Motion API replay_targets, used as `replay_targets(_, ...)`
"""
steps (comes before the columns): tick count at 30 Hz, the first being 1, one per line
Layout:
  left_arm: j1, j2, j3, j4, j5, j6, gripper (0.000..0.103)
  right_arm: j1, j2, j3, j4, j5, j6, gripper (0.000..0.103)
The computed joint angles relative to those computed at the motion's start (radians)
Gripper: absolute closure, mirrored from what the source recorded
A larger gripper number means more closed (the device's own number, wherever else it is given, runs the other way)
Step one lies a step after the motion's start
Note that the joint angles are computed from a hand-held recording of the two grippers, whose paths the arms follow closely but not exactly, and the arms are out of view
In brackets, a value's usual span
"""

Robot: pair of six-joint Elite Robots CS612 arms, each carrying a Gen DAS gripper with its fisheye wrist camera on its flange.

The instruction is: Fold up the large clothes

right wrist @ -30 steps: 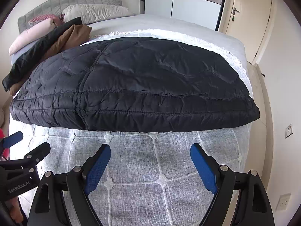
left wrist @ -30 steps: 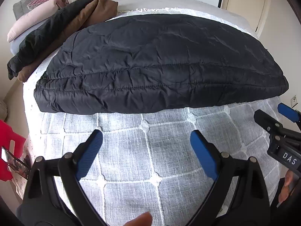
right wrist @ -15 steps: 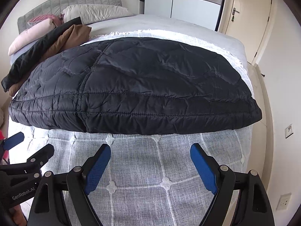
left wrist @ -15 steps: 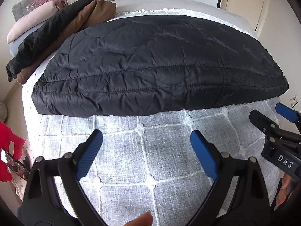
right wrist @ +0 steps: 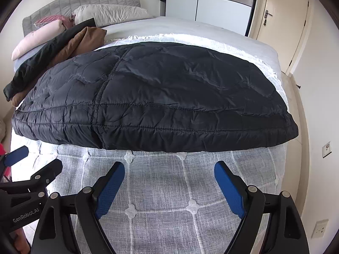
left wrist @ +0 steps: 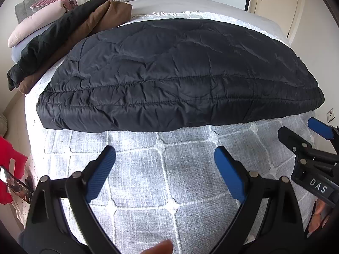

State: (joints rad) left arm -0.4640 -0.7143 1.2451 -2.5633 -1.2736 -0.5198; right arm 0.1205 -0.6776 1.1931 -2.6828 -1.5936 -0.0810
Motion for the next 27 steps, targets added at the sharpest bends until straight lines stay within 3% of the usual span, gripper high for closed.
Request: replay_targets(27, -0.003, 0.003, -0.002, 0.004, 0.014, 0.005, 0.009, -0.002, -0.002, 0.006, -0.013, 0.003, -0.003, 0.015)
